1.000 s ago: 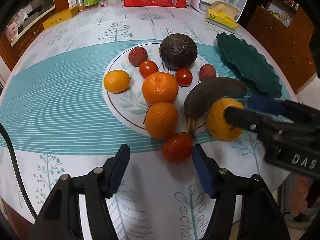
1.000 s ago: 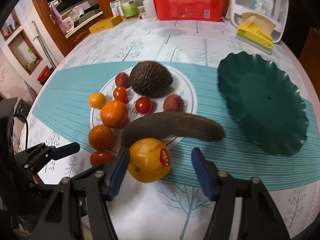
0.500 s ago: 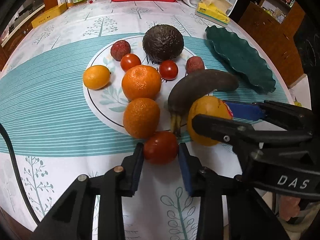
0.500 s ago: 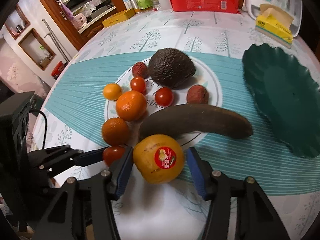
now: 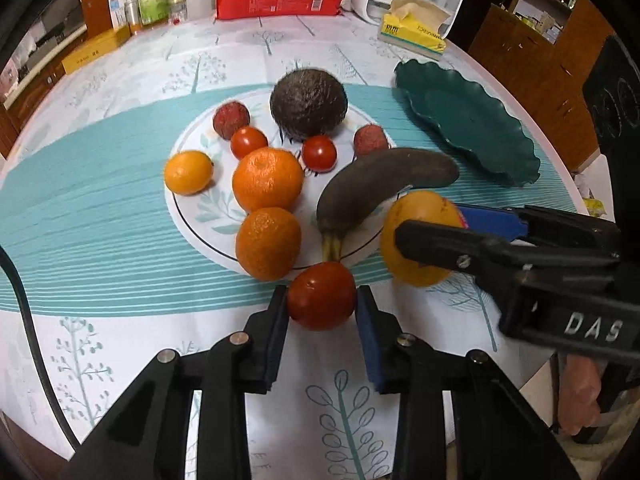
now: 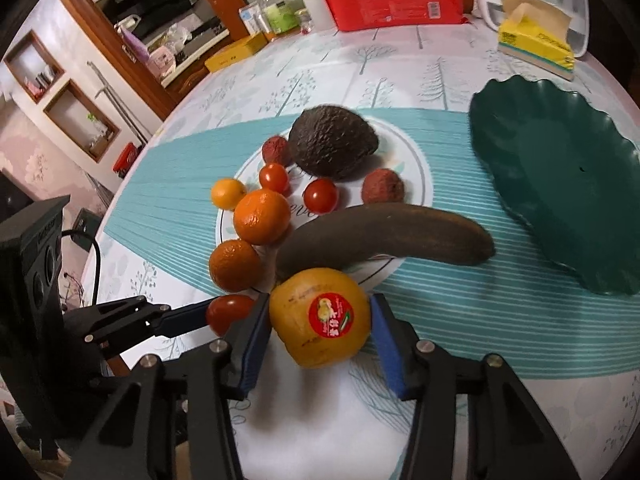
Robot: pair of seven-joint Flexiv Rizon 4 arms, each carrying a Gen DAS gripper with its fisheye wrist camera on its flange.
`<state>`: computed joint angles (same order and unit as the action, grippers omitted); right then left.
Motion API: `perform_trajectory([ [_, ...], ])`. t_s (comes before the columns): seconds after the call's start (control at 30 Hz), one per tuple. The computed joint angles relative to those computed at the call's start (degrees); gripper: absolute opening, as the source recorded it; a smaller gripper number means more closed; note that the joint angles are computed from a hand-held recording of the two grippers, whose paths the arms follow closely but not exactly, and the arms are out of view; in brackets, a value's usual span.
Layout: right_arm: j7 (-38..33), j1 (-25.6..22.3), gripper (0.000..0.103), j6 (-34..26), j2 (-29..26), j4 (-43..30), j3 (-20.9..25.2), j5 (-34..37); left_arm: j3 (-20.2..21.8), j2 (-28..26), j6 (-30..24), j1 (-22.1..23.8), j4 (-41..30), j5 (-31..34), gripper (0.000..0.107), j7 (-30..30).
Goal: Organize fruits
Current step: 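Carry grapefruit and tomato onto the green plate and open both tools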
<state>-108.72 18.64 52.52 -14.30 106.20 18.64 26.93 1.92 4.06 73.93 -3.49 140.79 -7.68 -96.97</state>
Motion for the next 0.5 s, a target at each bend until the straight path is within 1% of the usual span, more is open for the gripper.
perform_trajectory([
  [0.03, -0.3, -0.3, 0.049, 0.3, 0.4, 0.2, 0.0, 0.5, -0.3, 0.6, -0.5, 0.6, -0.5, 2.8, 0.032, -2.0],
  [0.13, -1.1, -0.8, 0.049, 1.8, 2.0, 0.9, -0.1, 1.7, -0.9, 2.4, -2.1, 1.3, -2.1, 7.1, 0.032, -5.2],
  [0.27, -2.0, -1.6, 0.049, 4.0, 4.1, 1.4, -0.8, 3.3, -1.3, 2.9, -4.4, 1.2, -5.7, 7.4, 0.032, -4.7],
  [0.4, -1.7, -2.3, 0.049, 7.6, 5.4, 0.7, -2.5, 3.1, -3.0, 0.6, -6.0, 1.8, -13.6, 12.3, 0.032, -6.0],
  [0.5, 0.7, -2.8, 0.049, 11.4, 5.1, -0.4, -4.3, 0.6, -3.6, -2.5, -5.7, 1.0, -19.6, 13.4, 0.032, -5.0],
])
